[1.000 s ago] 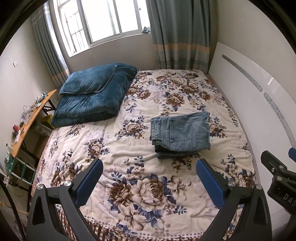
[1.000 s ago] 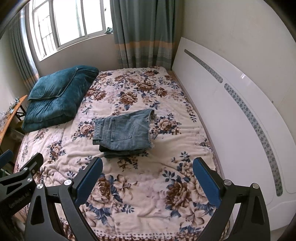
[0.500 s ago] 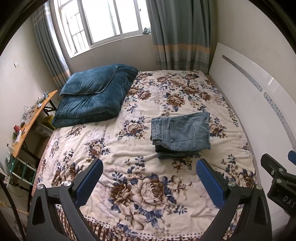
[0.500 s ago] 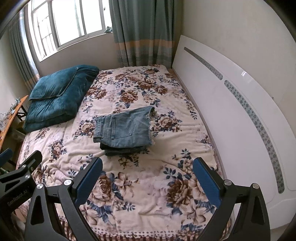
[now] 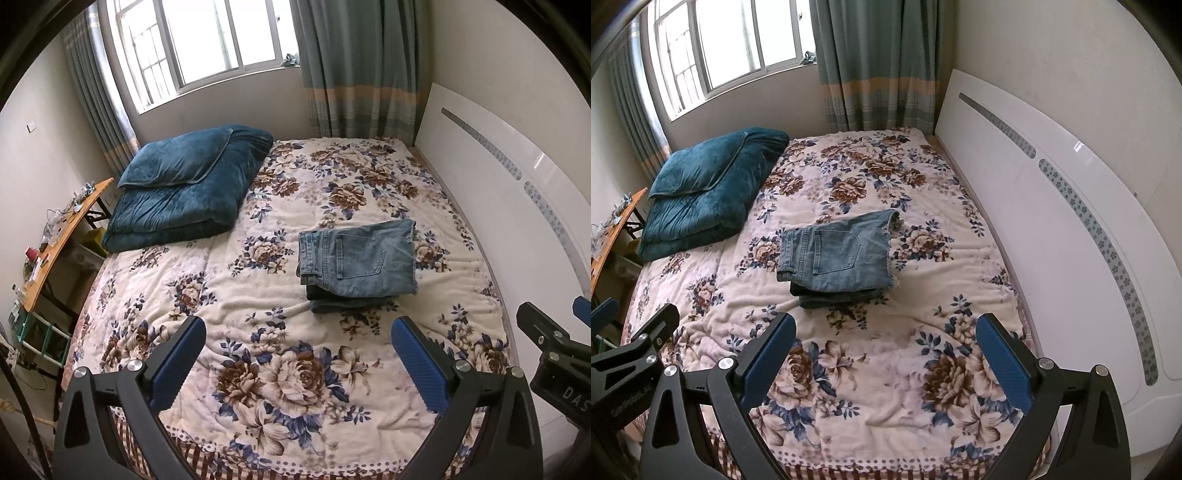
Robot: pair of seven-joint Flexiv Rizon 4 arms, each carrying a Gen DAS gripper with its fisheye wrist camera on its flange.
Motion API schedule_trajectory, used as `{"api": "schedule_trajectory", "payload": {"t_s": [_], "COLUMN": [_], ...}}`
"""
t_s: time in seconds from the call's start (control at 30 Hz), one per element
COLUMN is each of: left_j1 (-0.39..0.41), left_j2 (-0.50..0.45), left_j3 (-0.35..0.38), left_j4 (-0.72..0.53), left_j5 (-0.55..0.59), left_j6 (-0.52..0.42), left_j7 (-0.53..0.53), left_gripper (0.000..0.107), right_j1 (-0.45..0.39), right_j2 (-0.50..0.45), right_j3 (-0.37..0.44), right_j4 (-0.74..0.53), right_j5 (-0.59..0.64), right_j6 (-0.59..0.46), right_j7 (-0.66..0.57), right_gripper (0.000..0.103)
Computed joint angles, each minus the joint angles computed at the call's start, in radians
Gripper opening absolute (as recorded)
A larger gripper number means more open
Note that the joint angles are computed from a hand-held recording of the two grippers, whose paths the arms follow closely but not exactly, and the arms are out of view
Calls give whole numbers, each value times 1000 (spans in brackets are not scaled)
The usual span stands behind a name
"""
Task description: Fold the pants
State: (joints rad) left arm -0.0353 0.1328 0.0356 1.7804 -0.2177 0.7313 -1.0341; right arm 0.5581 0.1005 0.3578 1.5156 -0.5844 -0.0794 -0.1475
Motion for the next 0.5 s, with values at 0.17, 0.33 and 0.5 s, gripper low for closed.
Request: {"api": "schedule_trajectory", "payload": {"t_s": [0.17,0.33,0.5], "left_j1": [0,-4,-6], "left_j2": [0,5,7], "left_j3": [1,-1,-2], "left_j4": [0,3,-1], "left_j5": [-2,-5,-4], "left_j6": [0,6,1], "left_j7": [2,4,2], "left_gripper": [103,103,103], "right_j1": [-2,-5,-13], "right_j2": [3,12,24], "right_j3": [-1,1,2], "right_j4": [3,9,14], "right_j5": [2,9,19], "right_j6": [1,1,5], "right_j7": [-5,-2,-6], "right_gripper": [100,100,100]}}
